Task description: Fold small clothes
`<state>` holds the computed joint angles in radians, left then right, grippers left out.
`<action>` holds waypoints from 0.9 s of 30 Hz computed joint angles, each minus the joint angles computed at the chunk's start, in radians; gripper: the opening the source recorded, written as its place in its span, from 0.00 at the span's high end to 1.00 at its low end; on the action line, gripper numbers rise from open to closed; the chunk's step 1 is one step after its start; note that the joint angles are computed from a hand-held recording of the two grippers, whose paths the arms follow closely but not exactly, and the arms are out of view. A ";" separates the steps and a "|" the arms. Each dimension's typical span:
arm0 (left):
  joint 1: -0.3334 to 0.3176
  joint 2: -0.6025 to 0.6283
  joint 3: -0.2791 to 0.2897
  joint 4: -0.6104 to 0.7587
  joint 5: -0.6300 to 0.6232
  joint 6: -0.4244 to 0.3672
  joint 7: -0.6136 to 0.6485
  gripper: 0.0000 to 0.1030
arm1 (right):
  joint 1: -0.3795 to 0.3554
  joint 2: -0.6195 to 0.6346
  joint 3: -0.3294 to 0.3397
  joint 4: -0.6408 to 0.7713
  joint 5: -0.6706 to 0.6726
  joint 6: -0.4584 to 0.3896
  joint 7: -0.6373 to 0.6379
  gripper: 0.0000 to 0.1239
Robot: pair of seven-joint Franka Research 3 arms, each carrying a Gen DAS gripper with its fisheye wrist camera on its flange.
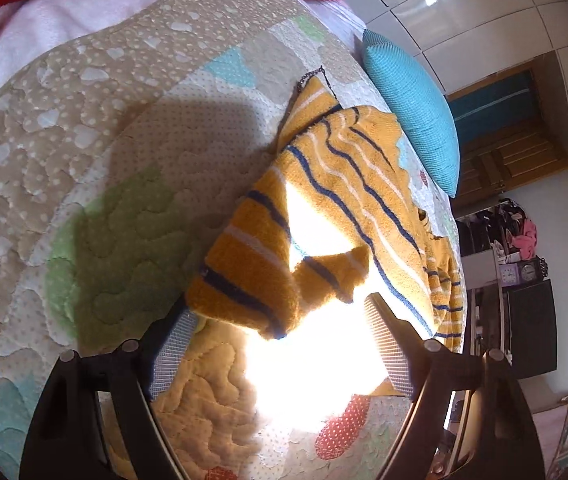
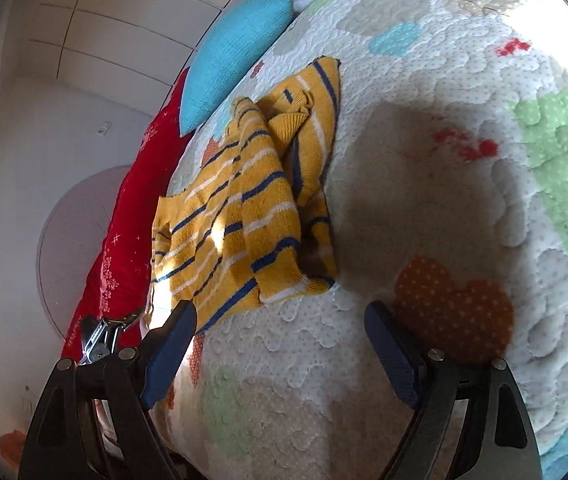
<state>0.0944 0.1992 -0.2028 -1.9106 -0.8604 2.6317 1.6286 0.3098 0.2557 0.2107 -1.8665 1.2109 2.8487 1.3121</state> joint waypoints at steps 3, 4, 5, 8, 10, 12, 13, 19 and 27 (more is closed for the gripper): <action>0.014 0.029 -0.022 0.027 -0.089 0.007 0.077 0.10 | 0.018 0.052 -0.002 0.061 -0.060 0.019 0.028 0.27; 0.018 0.043 -0.028 0.042 -0.116 0.006 0.101 0.09 | 0.022 0.074 -0.002 0.087 -0.086 0.025 0.041 0.27; 0.023 0.057 -0.034 0.058 -0.141 0.003 0.124 0.09 | 0.023 0.096 -0.002 0.112 -0.113 0.029 0.054 0.27; 0.035 0.115 -0.050 0.127 -0.184 -0.011 0.166 0.08 | 0.028 0.170 0.000 0.200 -0.198 0.050 0.107 0.27; 0.044 0.152 -0.058 0.175 -0.190 -0.021 0.173 0.07 | 0.019 0.226 0.012 0.268 -0.236 0.063 0.131 0.27; 0.046 0.195 -0.064 0.232 -0.173 -0.023 0.156 0.06 | 0.029 0.279 0.001 0.336 -0.302 0.075 0.195 0.27; 0.043 0.212 -0.064 0.254 -0.150 -0.019 0.129 0.05 | 0.038 0.305 -0.009 0.371 -0.338 0.076 0.232 0.27; -0.061 0.235 0.036 0.314 0.262 -0.045 -0.208 0.57 | 0.074 0.361 -0.079 0.434 -0.487 0.063 0.509 0.71; 0.035 0.118 -0.053 0.216 0.228 -0.089 -0.183 0.80 | -0.183 0.286 0.231 0.321 -0.118 0.070 0.154 0.80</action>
